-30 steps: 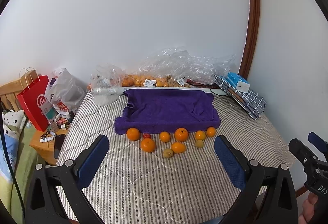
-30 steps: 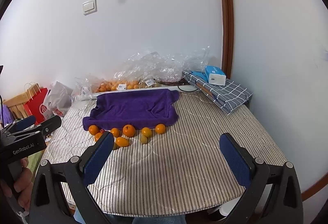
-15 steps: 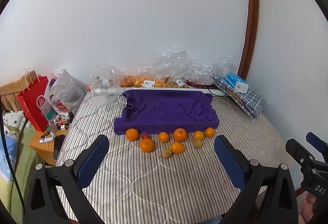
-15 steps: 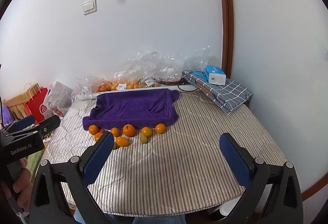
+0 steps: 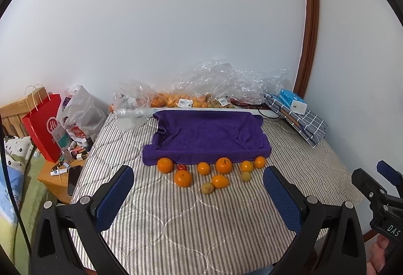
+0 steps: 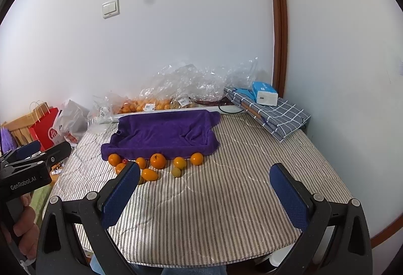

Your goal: Organize fruits

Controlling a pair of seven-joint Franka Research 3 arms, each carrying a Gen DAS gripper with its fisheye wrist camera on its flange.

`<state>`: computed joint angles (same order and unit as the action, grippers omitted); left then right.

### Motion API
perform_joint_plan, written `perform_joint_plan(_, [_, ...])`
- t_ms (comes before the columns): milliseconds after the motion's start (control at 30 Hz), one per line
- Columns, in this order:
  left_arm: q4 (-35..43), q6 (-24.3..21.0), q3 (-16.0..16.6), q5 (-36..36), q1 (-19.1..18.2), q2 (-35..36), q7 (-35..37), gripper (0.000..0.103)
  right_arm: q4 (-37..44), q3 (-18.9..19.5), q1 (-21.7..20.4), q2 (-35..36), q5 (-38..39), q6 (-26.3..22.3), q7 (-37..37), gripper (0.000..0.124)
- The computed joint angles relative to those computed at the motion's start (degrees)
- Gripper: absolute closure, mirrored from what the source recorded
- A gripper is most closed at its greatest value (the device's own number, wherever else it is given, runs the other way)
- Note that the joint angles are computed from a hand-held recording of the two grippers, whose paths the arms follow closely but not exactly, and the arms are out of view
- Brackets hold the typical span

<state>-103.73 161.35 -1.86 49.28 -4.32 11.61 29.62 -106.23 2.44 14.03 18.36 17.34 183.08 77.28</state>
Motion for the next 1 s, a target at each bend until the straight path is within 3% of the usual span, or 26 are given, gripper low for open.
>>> perform_joint_plan(267, [0.2,-0.1,0.3,0.2,0.4,0.1,0.0,0.000,0.7,8.4,-6.9,0.8,3.1,1.3,-4.7,0.022])
perform_joint_plan(433, [1.0,0.4,1.5,3.6,0.2,1.1,-2.0,0.000,3.2,7.8,-6.1,3.4,3.5,1.3,-6.3,0.022])
perform_joint_plan(533, [1.2,1.2,1.8,4.1,0.8,2.0,-2.3,0.000,5.5,10.2,-8.0,5.7,4.0,0.8,-7.6,0.022])
perform_joint_plan(567, [1.4,1.7,1.4,2.3,1.5,2.5,-0.8,0.000,6.5,10.2,-7.9,6.6,4.1,0.2,-7.8,0.023])
perform_joint_plan(733, [2.6,4.2,1.4,-5.2,3.1,5.6,3.6,0.003,14.9,2.5,-1.9,12.4,2.3,-6.2,-4.2,0.028])
perform_joint_plan(933, [5.5,6.0,3.5,-7.8,2.9,9.8,6.4,0.004,24.1,3.4,-2.9,19.2,1.7,-13.6,-4.8,0.037])
perform_joint_plan(1000, [7.4,6.3,3.8,-9.1,3.1,11.9,8.5,0.004,28.2,2.1,-2.0,22.5,1.1,-15.6,-3.6,0.040])
